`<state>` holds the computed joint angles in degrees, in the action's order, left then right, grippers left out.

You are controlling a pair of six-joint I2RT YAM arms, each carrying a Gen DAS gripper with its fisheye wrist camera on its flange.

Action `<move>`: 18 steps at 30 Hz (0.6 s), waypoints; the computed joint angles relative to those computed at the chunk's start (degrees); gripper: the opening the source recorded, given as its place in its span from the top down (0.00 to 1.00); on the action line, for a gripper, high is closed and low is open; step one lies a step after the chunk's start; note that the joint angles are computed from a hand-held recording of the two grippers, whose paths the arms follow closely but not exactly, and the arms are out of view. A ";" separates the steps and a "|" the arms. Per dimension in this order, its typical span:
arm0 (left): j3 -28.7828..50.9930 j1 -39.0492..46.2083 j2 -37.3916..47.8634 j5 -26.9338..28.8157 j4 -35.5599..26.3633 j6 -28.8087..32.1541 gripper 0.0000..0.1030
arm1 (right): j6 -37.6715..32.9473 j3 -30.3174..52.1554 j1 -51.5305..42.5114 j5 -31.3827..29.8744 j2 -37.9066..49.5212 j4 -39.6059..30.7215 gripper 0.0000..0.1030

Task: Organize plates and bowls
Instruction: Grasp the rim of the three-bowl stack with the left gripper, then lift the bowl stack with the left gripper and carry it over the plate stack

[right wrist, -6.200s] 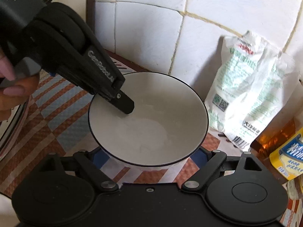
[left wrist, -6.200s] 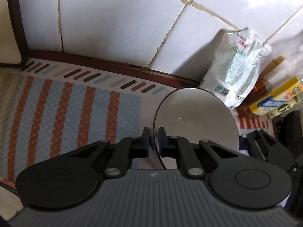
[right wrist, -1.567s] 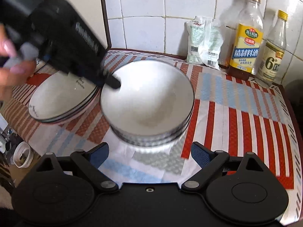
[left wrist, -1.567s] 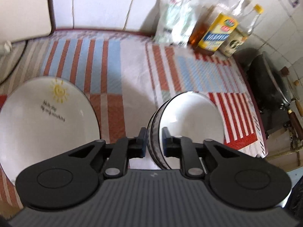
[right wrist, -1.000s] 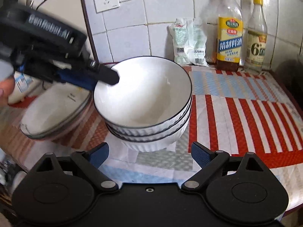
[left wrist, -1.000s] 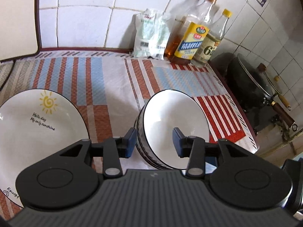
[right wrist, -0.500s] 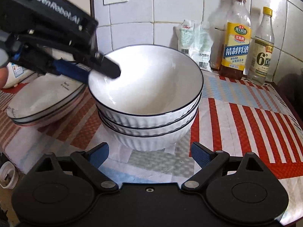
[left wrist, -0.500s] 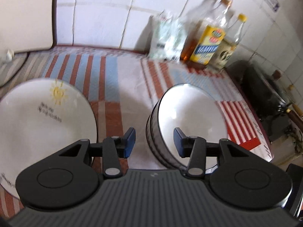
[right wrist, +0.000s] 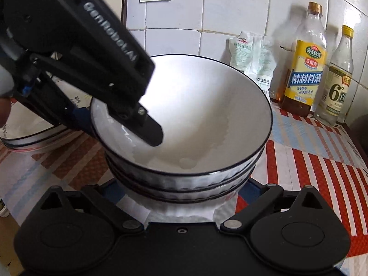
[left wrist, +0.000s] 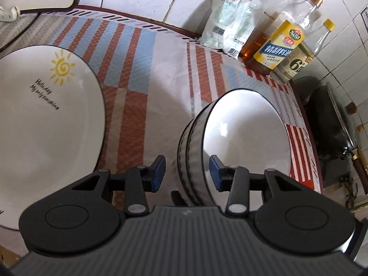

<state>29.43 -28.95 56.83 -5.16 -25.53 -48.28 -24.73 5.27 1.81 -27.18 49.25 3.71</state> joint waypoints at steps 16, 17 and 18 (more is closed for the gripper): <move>-0.48 -0.89 -0.02 -2.02 2.05 8.68 0.68 | 0.49 0.09 -0.22 -0.97 -0.08 -0.31 0.01; -0.47 -1.66 -0.26 -3.13 1.80 8.94 0.69 | 0.94 -0.37 0.16 -0.60 -2.31 -1.80 0.01; -0.38 -2.60 -0.45 -4.40 1.38 9.16 0.70 | 1.21 -0.40 0.19 -0.57 -2.57 -1.94 0.02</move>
